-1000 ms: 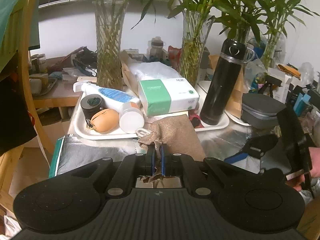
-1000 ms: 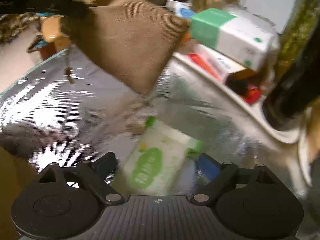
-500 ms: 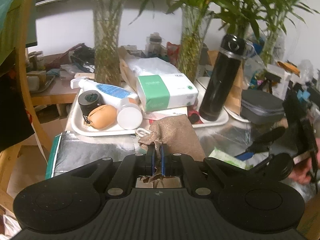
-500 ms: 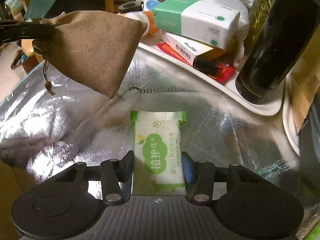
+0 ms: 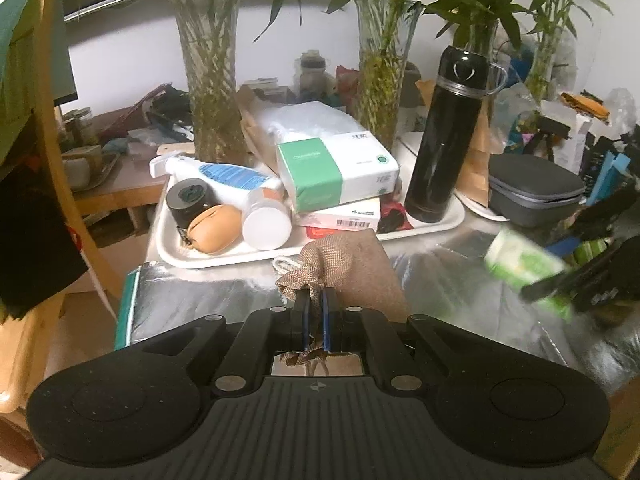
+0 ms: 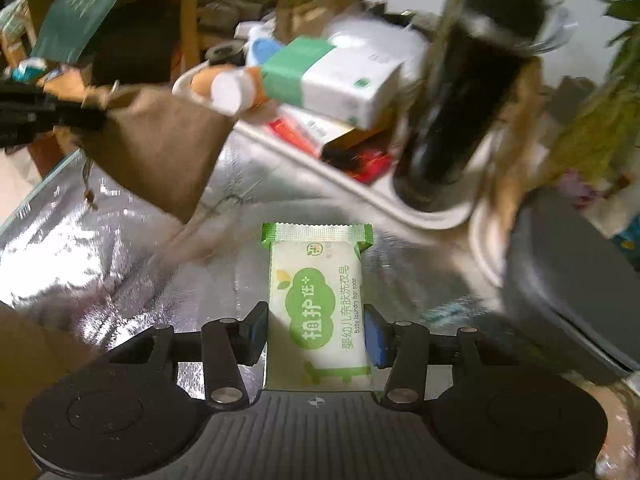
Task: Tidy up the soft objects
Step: 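Lift the pouch with the left gripper while the right gripper lifts the green packet, then carry the pouch over the box with the left gripper while the right gripper carries the packet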
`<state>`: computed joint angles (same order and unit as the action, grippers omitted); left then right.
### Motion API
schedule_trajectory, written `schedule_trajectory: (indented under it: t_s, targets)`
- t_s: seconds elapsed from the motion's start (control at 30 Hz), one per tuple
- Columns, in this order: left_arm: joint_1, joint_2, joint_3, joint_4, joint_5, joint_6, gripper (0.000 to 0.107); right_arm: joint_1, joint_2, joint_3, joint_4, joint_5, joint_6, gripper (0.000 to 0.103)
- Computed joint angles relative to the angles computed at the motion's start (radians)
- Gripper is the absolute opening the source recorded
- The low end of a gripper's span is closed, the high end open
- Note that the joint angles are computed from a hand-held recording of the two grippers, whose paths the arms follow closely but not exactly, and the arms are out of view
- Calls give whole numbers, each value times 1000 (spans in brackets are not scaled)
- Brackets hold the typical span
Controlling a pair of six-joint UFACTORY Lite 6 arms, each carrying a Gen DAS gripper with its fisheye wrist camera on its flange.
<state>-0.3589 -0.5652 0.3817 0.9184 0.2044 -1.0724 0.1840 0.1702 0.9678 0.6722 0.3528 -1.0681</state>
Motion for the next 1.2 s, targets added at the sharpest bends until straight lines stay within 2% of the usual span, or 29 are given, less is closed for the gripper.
schedule_trajectory:
  t_s: [0.13, 0.3, 0.6, 0.83, 1.0, 1.2]
  targets:
    - [-58, -75, 27, -175, 122, 150, 6, -68, -113, -35, 22, 70, 37, 51]
    - [-169, -163, 72, -237, 291, 188, 6, -83, -292, -100, 1, 158, 96, 51]
    - [-460, -302, 153, -185, 619, 39, 6, -57, -558, -164, -180, 276, 348, 51]
    - [-856, -359, 233, -81, 954, -190, 6, -78, -754, -206, -249, 425, 439, 51]
    - [-1201, -321, 303, -9, 1216, -378, 6, -105, -887, -232, -263, 525, 455, 51]
    - [-1513, -256, 385, 10, 1431, -554, 6, -182, -1008, -246, -227, 645, 423, 51]
